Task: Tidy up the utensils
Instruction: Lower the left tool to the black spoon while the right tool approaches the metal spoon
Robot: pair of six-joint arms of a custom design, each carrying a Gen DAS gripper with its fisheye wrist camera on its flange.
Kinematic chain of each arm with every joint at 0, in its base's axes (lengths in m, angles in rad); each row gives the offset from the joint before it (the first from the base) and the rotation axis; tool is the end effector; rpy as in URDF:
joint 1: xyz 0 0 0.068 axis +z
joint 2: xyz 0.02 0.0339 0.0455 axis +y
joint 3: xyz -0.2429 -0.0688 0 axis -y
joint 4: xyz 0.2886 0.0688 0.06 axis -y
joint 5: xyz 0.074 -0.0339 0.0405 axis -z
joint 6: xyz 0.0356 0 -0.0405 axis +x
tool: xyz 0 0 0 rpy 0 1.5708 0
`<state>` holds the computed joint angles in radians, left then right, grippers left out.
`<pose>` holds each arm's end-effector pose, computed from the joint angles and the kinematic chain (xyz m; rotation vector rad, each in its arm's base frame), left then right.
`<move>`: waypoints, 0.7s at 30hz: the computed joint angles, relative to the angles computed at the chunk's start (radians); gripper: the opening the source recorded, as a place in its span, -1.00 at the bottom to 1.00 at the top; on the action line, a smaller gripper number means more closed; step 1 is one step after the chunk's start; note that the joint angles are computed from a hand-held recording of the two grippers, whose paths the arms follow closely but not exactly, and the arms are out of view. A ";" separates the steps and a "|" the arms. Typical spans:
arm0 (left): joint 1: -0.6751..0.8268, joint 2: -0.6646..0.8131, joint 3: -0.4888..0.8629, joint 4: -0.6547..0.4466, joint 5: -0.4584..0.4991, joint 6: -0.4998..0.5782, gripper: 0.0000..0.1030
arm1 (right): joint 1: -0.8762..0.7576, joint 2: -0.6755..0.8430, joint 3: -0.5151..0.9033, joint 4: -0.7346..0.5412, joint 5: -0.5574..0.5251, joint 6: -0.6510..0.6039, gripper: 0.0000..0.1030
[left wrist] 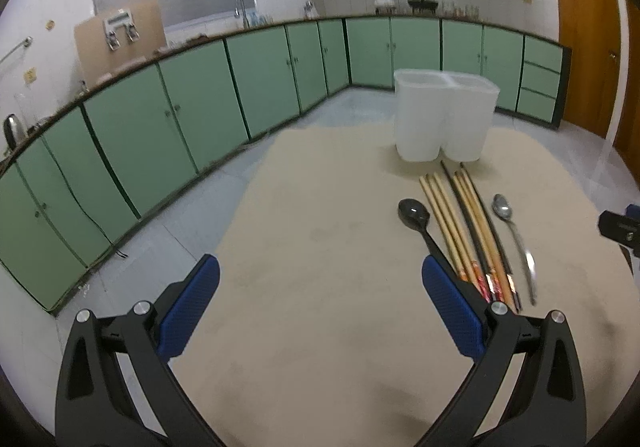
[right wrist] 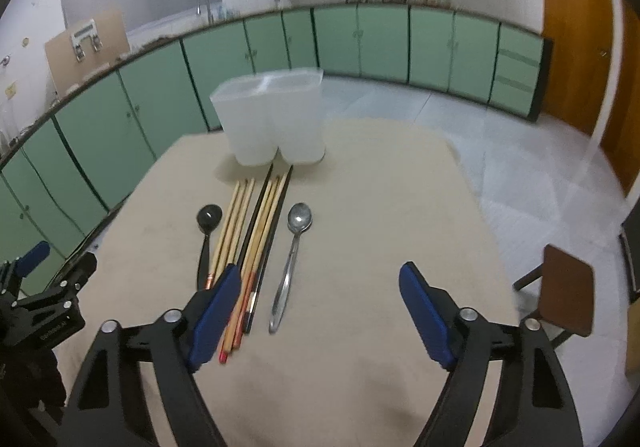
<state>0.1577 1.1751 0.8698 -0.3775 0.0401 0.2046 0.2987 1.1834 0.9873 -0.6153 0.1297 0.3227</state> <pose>0.3011 0.0464 0.2390 0.0744 2.2560 0.1489 0.2864 0.0834 0.2617 0.0901 2.3764 0.1430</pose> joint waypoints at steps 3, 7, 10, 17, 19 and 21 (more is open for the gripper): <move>-0.012 0.150 0.096 -0.002 -0.001 -0.010 0.70 | -0.033 0.164 0.095 0.005 -0.056 -0.026 0.32; -0.022 0.293 0.200 -0.033 -0.005 -0.029 0.56 | -0.047 0.328 0.189 0.023 -0.084 -0.042 0.17; -0.032 0.355 0.245 -0.036 -0.015 -0.029 0.55 | -0.058 0.435 0.264 0.010 -0.116 -0.053 0.06; -0.058 0.466 0.343 -0.059 -0.028 -0.026 0.55 | -0.061 0.602 0.407 -0.025 -0.140 -0.069 -0.11; -0.066 0.493 0.369 -0.069 -0.022 -0.036 0.55 | -0.061 0.626 0.431 -0.024 -0.132 -0.069 -0.14; -0.076 0.514 0.390 -0.072 -0.020 -0.039 0.55 | -0.058 0.648 0.458 -0.031 -0.123 -0.075 -0.23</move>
<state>0.0816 1.6892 1.2595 -0.4500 0.0200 0.1652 0.2409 1.8312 1.4457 -0.6468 0.0062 0.2477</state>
